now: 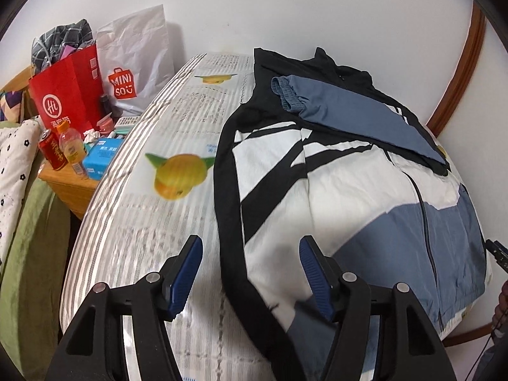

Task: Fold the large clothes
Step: 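Grasp the black side edge of the jacket with the left tool while the right tool grasps it too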

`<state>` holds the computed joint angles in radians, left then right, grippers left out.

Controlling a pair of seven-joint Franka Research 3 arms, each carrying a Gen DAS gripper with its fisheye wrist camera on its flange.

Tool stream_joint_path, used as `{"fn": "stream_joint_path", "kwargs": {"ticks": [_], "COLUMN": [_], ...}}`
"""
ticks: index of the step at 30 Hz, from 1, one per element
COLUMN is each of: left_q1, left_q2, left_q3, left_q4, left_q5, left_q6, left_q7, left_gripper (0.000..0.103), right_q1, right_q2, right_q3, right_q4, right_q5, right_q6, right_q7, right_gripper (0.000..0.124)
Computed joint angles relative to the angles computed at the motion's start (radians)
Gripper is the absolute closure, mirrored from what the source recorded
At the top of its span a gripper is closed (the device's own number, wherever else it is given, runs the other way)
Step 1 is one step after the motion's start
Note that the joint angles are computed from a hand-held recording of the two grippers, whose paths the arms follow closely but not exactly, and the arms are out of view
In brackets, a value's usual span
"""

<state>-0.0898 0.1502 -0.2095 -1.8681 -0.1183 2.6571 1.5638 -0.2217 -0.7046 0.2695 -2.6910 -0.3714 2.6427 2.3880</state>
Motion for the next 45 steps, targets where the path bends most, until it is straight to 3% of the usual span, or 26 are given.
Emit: {"fn": "stream_joint_path", "kwargs": {"ticks": [4, 10, 19, 23, 26, 28, 29, 31, 32, 39, 45], "left_q1": [0.005, -0.018, -0.031, -0.036, -0.049, -0.041, -0.045, -0.052, -0.053, -0.015, -0.033], "left_q2": [-0.016, -0.020, 0.033, 0.039, 0.032, 0.031, 0.030, 0.028, 0.024, -0.068, -0.177], "left_q3": [-0.007, 0.006, 0.019, 0.021, 0.028, 0.015, 0.016, 0.020, 0.021, -0.004, 0.014], "left_q4": [-0.037, -0.072, -0.002, 0.001, -0.013, -0.015, -0.015, -0.011, -0.014, -0.112, -0.206], "left_q5": [-0.038, 0.044, 0.168, 0.205, 0.269, 0.245, 0.257, 0.283, 0.289, 0.107, -0.211], "left_q6": [-0.015, 0.011, -0.010, -0.005, 0.005, -0.001, -0.003, -0.015, -0.013, 0.064, 0.126], "left_q7": [0.035, -0.009, -0.124, -0.167, -0.210, -0.187, -0.196, -0.214, -0.222, -0.088, 0.208], "left_gripper": [0.042, 0.042, 0.042, 0.043, 0.061, 0.073, 0.081, 0.089, 0.093, 0.098, 0.098], "right_q1": [-0.008, -0.020, -0.038, -0.075, -0.104, -0.102, -0.096, -0.068, -0.052, -0.049, -0.016], "right_q2": [-0.001, 0.009, 0.079, 0.105, 0.110, 0.114, 0.115, 0.117, 0.116, 0.001, -0.147], "right_q3": [0.011, 0.002, -0.030, -0.001, 0.038, 0.043, 0.043, 0.025, 0.013, 0.029, 0.013], "right_q4": [-0.030, -0.078, -0.092, -0.089, -0.086, -0.082, -0.080, -0.080, -0.080, -0.118, -0.151], "right_q5": [-0.002, 0.018, 0.071, 0.067, 0.045, 0.036, 0.036, 0.043, 0.052, 0.060, 0.115], "right_q6": [0.019, 0.070, 0.153, 0.196, 0.215, 0.224, 0.224, 0.228, 0.231, 0.201, 0.164], "right_q7": [0.028, 0.063, 0.017, 0.036, 0.049, 0.039, 0.032, -0.001, -0.021, -0.048, -0.101], "right_gripper": [0.053, 0.053, 0.053, 0.056, 0.069, 0.085, 0.090, 0.113, 0.115, 0.120, 0.120]}}
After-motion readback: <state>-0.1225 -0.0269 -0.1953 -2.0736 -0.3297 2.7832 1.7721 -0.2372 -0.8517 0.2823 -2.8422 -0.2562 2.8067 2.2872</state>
